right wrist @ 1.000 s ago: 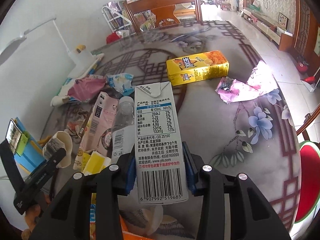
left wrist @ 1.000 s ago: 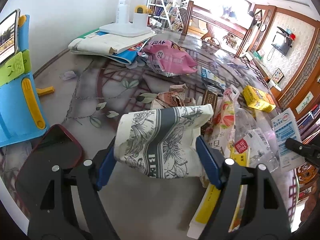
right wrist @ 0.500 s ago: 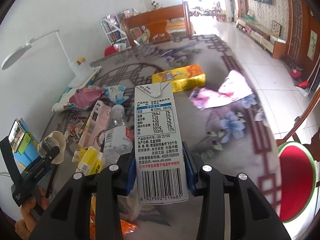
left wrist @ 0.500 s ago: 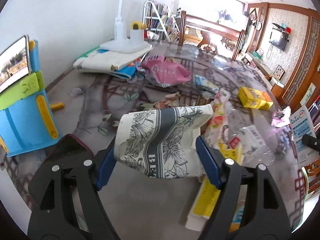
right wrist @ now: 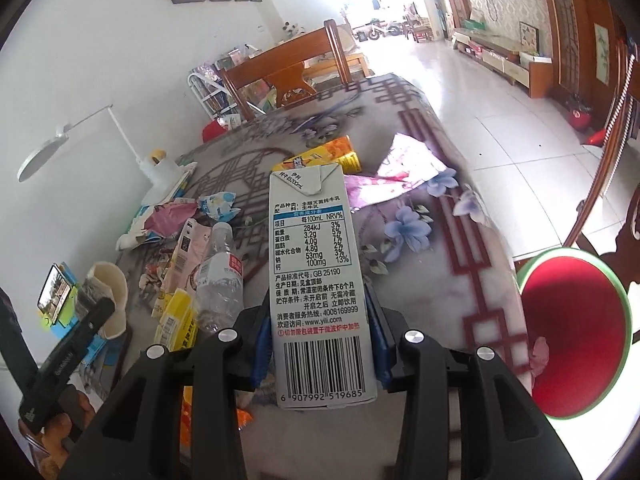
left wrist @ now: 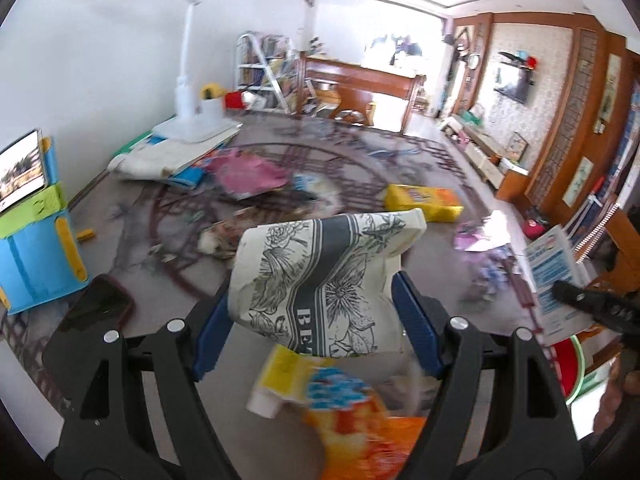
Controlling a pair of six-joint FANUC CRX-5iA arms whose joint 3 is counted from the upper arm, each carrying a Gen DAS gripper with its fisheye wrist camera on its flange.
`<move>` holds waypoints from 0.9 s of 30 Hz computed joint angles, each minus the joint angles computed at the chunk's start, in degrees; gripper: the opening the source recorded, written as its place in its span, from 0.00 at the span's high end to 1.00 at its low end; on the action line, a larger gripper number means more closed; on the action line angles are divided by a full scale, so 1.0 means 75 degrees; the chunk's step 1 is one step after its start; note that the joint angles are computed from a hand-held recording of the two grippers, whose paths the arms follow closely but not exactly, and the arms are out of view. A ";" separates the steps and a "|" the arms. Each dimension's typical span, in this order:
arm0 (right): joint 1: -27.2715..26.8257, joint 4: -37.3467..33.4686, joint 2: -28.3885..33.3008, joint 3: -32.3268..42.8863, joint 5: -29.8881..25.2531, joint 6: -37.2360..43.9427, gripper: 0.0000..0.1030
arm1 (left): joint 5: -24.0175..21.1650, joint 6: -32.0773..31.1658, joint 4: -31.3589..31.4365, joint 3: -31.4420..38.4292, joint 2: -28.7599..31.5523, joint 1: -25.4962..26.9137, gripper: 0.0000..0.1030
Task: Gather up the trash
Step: 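Lift the milk carton and newspaper and carry both toward the red bucket, then open the right tool over the bucket while the left releases the newspaper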
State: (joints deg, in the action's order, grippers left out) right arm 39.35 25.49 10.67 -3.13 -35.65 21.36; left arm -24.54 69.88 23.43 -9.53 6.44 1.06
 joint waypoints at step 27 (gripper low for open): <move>-0.1163 0.1308 -0.1834 -0.2569 0.0118 -0.2983 0.63 | -0.1435 -0.0927 0.0486 0.1226 0.1434 -0.2423 0.28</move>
